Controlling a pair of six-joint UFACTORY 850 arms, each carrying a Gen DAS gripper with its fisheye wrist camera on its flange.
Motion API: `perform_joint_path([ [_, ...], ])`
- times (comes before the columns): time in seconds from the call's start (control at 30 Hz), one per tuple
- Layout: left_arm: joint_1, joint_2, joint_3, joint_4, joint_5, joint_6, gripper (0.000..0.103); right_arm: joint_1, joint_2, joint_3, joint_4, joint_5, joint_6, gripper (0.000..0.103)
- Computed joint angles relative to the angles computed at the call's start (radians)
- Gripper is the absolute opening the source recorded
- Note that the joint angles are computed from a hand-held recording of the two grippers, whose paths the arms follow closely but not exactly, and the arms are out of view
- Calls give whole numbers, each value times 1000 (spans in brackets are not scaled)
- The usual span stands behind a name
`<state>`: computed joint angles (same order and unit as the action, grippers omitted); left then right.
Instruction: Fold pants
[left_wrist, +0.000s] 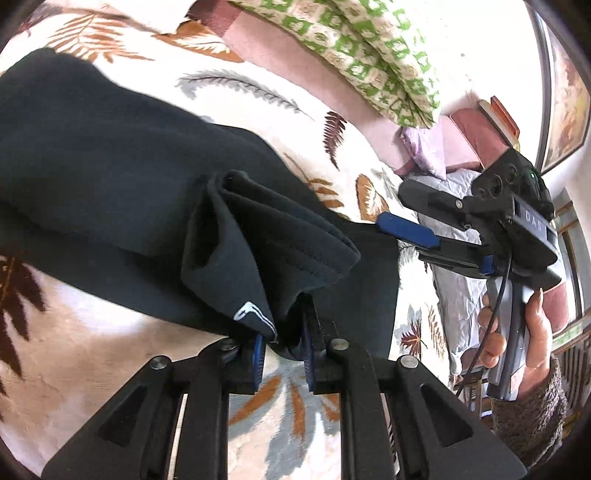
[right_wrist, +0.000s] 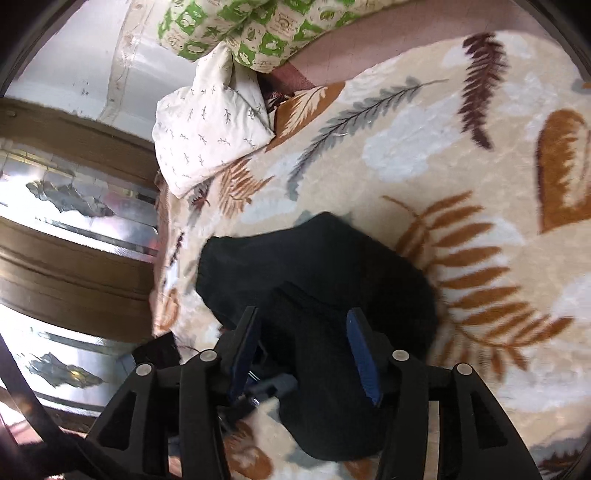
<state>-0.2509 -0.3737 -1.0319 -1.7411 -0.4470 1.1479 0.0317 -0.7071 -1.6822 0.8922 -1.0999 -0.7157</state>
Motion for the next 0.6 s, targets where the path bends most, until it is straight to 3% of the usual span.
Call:
perform_joint_path([
  [0.07,-13,5,-1,-57,21,67,13,-25,25,33,22,31,-39,56],
  [0.13,-29,8,-5,-80,47,103,13,-50,45,62,32,76,-47,68],
  [0.2,-43,12,-5,-110,75,148,13,-53,49,70,-34,127,-10,69],
  [0.3,-67,12,-16,-129,124,200,13,-45,25,61,-84,114,16,69],
  [0.37,-79,15,-20,-176,141,263,13,-30,21,70,-122,134,12,57],
  [0.4,-86,8,-33,-202,146,300,13,-28,21,76,-120,140,-7,44],
  [0.47,-92,-7,-56,-214,134,345,13,-32,27,87,-132,159,-11,45],
  [0.57,-93,-43,-88,-198,106,333,13,-39,85,126,-199,293,-4,49],
  [0.6,-93,-48,-89,-199,102,328,13,-48,97,130,-166,308,-38,56],
])
